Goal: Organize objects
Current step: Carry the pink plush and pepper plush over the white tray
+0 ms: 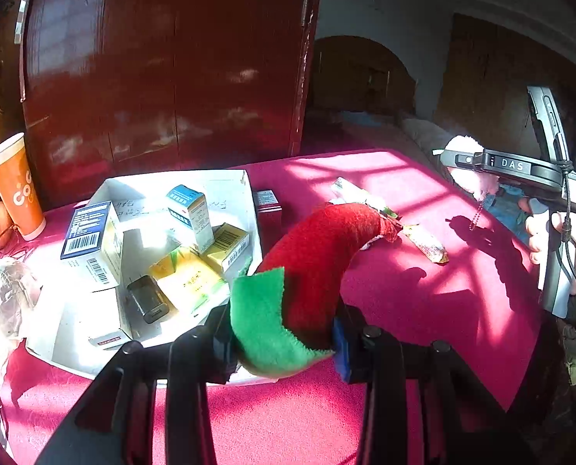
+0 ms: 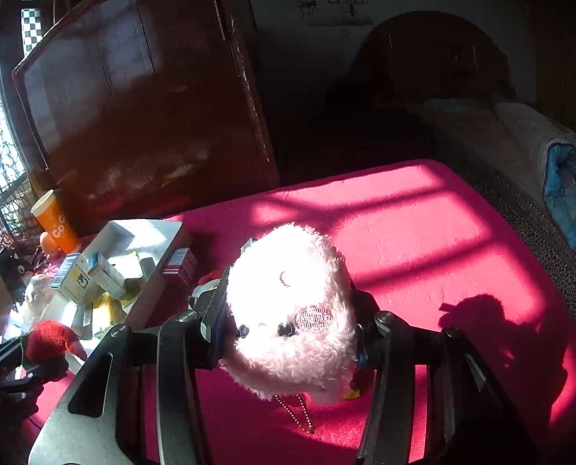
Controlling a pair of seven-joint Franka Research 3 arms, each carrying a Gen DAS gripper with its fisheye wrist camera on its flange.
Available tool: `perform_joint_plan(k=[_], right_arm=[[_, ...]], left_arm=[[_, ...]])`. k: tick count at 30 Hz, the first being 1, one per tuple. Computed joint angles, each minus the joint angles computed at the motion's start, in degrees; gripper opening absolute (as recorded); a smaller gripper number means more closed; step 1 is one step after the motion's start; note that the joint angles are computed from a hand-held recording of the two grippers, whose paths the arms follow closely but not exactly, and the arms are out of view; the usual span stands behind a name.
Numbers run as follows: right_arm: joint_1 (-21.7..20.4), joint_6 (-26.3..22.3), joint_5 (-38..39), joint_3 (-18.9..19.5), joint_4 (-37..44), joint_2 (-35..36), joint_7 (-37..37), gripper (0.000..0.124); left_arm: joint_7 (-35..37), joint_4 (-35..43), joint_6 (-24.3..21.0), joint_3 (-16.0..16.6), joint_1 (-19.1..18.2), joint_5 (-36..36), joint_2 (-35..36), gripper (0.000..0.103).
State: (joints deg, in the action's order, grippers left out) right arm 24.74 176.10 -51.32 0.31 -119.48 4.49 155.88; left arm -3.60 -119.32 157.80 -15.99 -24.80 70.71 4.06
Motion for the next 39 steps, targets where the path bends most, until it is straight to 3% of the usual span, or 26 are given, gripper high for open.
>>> perform_joint_plan(k=[14, 25, 33, 39], right_arm=[[6.7, -2.6, 6.3, 0.9, 7.0, 3.9, -9.6, 0.048], [11.6, -4.3, 18.8, 2.1, 12.6, 8.7, -23.9, 0.048], [15.9, -7.4, 24.9, 0.0, 19.4, 13.3, -31.1, 0.048], [16.8, -10.7, 30.6, 0.1, 26.6, 17.9, -36.3, 0.048]], left_arm=[[-11.7, -8.3, -1.6, -0.9, 4.2, 5.1, -7.4, 0.038], [-16.8, -12.3, 1.1, -1.3, 7.7, 7.5, -10.6, 0.038], [-12.4, -13.6, -6.2, -2.1, 8.5, 3.4, -12.7, 0.038], [-8.7, -12.4, -9.4, -2.3, 9.0, 1.6, -11.8, 0.038]])
